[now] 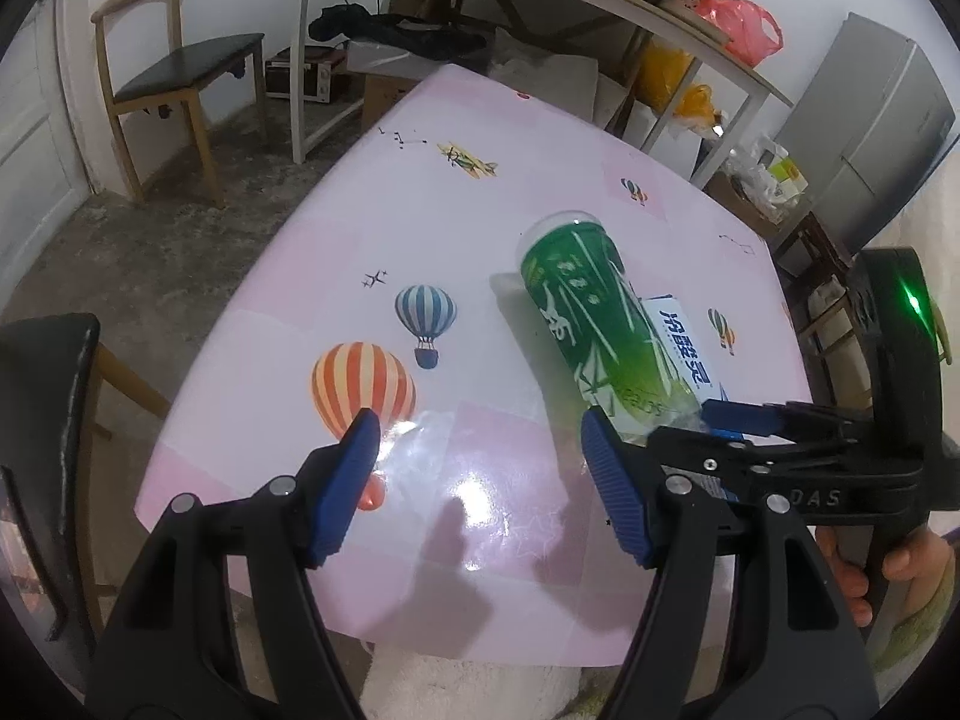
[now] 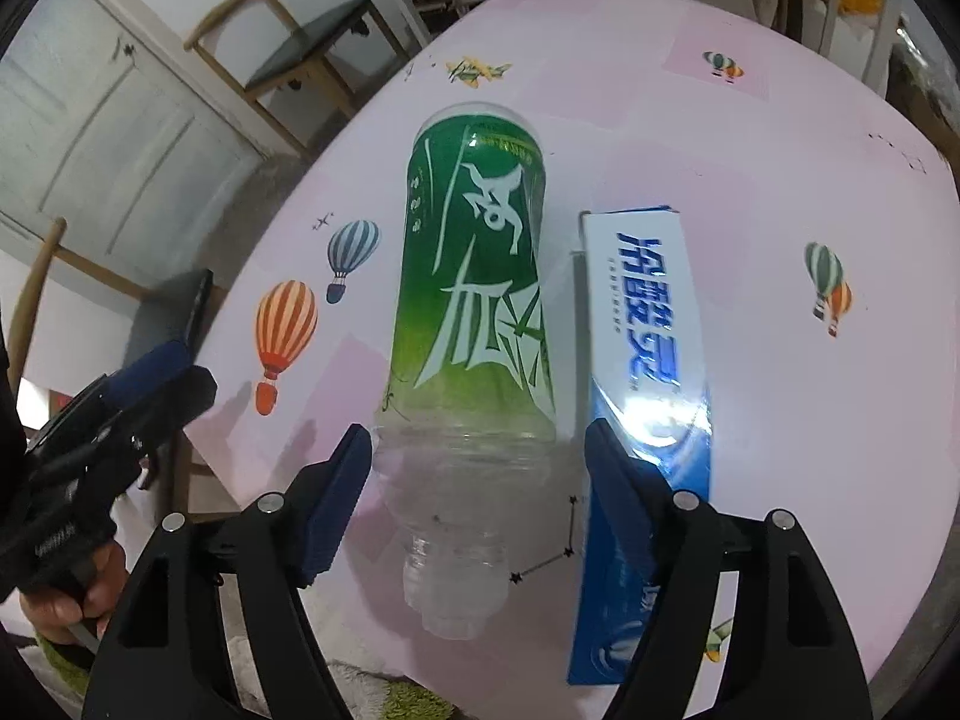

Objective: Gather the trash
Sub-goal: 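Grasp the green bottle with the right tool while the left tool approaches the blue toothpaste box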

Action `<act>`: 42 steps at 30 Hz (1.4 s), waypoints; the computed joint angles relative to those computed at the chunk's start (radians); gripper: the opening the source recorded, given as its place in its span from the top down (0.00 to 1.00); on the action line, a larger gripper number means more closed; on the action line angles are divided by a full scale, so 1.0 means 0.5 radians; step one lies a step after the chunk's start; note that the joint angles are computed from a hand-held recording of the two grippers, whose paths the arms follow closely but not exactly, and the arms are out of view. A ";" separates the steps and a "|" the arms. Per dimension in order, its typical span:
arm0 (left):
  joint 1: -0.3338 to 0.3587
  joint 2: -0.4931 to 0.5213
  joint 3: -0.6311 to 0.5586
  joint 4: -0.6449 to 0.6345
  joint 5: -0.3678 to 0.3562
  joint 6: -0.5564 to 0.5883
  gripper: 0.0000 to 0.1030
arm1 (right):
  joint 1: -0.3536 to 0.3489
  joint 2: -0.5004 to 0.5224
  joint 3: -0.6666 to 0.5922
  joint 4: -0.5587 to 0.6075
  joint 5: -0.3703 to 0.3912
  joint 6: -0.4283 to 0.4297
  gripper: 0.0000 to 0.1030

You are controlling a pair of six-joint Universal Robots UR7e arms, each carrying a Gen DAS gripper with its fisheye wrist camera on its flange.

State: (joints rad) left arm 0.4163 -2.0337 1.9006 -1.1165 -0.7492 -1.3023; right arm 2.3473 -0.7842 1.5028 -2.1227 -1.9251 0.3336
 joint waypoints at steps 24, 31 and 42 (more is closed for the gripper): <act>0.015 -0.014 0.031 -0.137 -0.034 0.016 0.36 | -0.252 -0.356 0.341 -0.628 0.611 0.194 0.33; 0.184 0.190 0.204 -0.859 -0.375 0.574 0.28 | -0.239 -0.775 0.601 -0.583 0.021 0.282 0.33; 0.300 0.701 0.190 -1.247 -0.380 0.722 0.22 | -0.407 -1.159 1.105 -0.629 -0.062 0.550 0.33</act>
